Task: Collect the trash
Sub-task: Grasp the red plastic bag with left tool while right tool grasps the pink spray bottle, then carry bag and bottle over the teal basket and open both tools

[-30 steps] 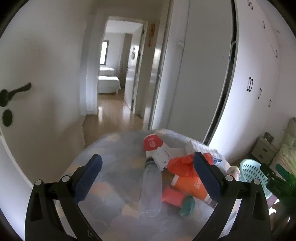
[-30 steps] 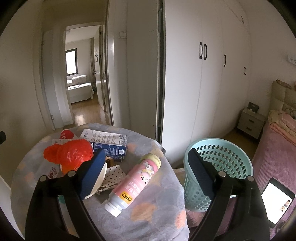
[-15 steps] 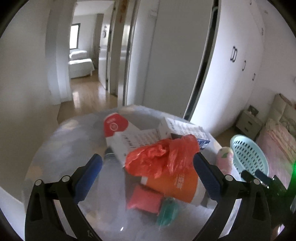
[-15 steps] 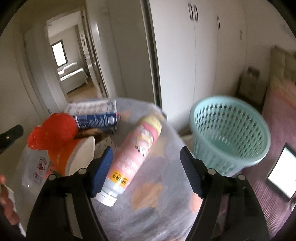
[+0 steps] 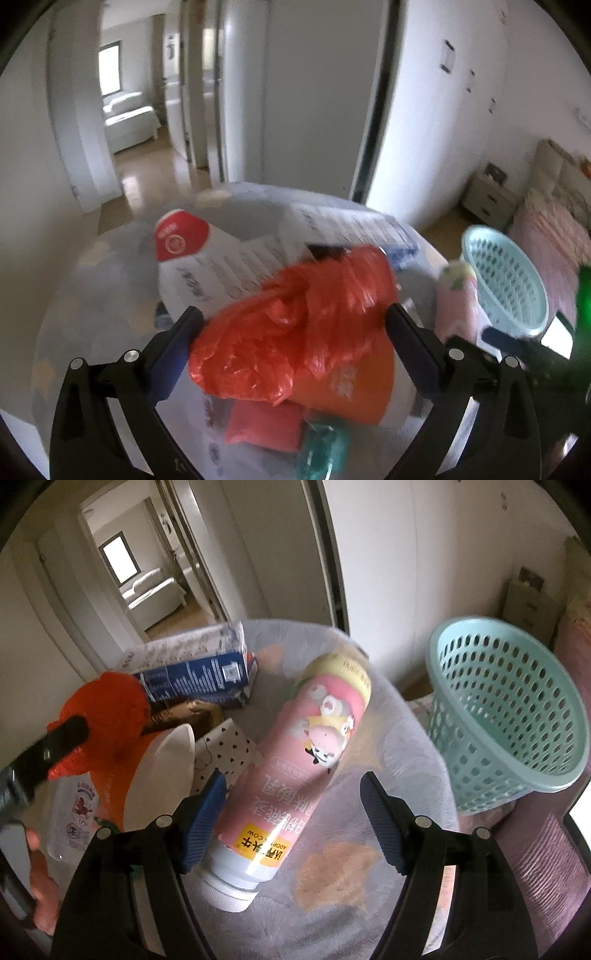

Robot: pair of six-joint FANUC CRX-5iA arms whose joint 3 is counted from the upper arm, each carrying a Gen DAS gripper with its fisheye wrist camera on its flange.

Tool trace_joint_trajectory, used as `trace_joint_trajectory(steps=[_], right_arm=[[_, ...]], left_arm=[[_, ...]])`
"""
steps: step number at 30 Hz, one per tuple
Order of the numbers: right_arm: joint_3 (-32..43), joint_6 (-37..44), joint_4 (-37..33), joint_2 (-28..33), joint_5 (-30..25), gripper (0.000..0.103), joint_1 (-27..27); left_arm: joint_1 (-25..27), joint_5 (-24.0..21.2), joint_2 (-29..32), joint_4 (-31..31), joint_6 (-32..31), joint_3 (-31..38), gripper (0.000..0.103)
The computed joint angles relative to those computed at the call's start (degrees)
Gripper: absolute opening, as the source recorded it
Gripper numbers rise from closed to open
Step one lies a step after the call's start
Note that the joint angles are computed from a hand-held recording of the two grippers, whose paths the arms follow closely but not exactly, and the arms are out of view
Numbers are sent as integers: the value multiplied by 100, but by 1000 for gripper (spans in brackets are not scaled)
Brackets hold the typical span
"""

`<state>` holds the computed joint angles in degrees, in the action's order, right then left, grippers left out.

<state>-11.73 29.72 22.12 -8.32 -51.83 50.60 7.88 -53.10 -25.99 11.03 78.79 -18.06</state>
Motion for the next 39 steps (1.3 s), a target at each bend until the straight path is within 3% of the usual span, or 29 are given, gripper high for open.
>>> trace_joint_trajectory(steps=[2, 4, 7, 11, 15, 25, 29, 34, 39], right_arm=[[53, 227, -294, -14, 43, 66, -98], [111, 554, -538, -42, 63, 54, -162], [256, 922, -802, -14, -82, 53, -208], [620, 1643, -1721, 166, -278, 50, -534], [439, 1645, -1596, 30, -191, 46, -490], [-203, 1273, -968, -757, 248, 45, -462], [-481, 828, -379, -1140, 369, 45, -353], [-721, 493, 249, -1514, 428, 45, -659], [-771, 311, 640, -1597, 153, 45, -1178]], left_arm=[[-50, -87, -35, 88, -188, -40, 95], [-112, -162, -33, 106, -256, -39, 94], [-219, -256, 44, 68, -188, 23, 84], [-177, -335, 158, 211, -150, 13, 53], [-219, -219, 21, 202, -111, -85, 40], [-623, 70, -303, 430, -115, -219, 34], [-911, 238, -244, 588, -189, -112, 34], [-1662, 542, 252, 304, 197, 376, 34], [-2350, 763, 938, 89, 545, 890, 34]])
